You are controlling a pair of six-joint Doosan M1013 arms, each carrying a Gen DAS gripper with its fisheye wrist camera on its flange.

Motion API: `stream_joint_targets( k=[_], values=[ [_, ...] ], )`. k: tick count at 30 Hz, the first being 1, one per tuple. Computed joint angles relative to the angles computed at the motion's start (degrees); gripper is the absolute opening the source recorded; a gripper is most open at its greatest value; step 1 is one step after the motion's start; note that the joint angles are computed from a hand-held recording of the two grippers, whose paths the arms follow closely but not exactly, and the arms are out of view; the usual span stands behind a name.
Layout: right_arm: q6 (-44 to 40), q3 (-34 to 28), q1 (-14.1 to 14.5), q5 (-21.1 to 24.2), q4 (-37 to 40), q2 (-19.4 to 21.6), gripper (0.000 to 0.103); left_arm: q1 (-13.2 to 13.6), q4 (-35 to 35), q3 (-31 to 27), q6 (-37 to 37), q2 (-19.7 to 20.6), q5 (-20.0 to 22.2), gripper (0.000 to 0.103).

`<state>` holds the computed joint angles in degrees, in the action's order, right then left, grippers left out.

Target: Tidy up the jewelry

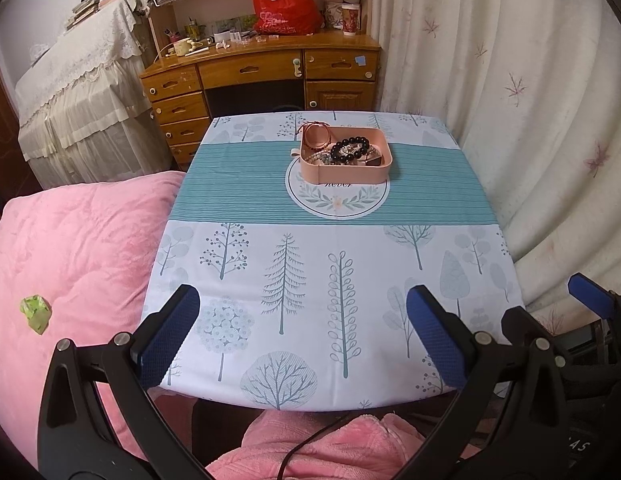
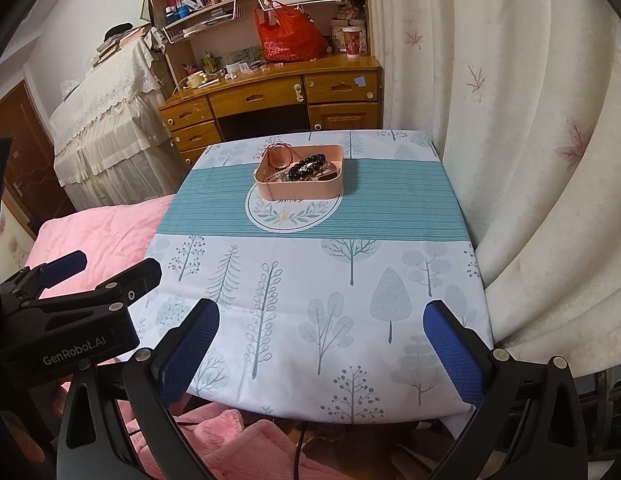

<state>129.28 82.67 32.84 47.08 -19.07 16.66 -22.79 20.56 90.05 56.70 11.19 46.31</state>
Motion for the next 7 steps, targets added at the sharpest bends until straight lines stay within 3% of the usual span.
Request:
stream_joint_targets(
  k=[7],
  values=[
    [0.48, -0.11, 0.22, 0.28, 0.03, -0.04, 0.103, -0.06, 0.20, 0.07, -0.19, -0.15, 0.01, 0.103]
  ],
)
